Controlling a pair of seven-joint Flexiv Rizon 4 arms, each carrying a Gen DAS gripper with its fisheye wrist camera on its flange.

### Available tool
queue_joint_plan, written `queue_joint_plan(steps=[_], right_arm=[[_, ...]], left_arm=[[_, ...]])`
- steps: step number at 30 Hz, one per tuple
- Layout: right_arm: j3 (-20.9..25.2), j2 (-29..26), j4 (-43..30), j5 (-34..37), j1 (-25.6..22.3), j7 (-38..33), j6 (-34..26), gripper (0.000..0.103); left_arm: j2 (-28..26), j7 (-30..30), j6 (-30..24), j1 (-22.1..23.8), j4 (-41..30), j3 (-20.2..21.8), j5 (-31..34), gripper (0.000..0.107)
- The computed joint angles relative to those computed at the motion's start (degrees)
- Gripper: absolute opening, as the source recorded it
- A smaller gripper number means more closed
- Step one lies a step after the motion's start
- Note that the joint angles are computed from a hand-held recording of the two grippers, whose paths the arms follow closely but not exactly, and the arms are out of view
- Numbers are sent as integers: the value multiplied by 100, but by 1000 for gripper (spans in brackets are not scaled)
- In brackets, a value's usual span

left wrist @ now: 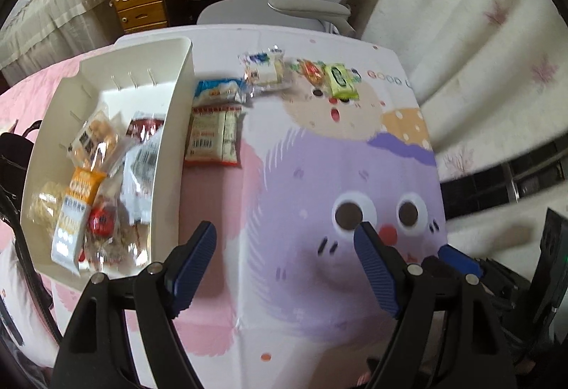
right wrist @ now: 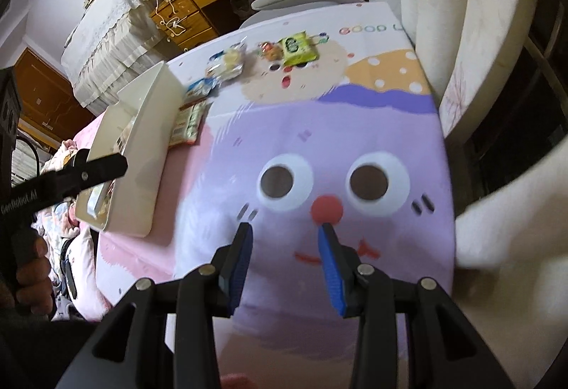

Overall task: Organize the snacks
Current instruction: 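Move both open grippers back to the remaining snacks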

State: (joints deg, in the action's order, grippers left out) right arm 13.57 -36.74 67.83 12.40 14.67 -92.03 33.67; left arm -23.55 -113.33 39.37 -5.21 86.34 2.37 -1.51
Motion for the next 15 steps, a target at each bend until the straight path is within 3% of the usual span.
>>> queue_joint_plan(steps=[7, 15], right_arm=[[-86, -684, -989, -146, 68, -64, -121, 47], [-242, -1798, -2659, -449, 352, 165, -394, 47]], left_arm=[[-879, -120, -446, 25, -1255, 90, 177, 79], [-2065, -179, -1017, 135, -2943, 229, 292, 79]])
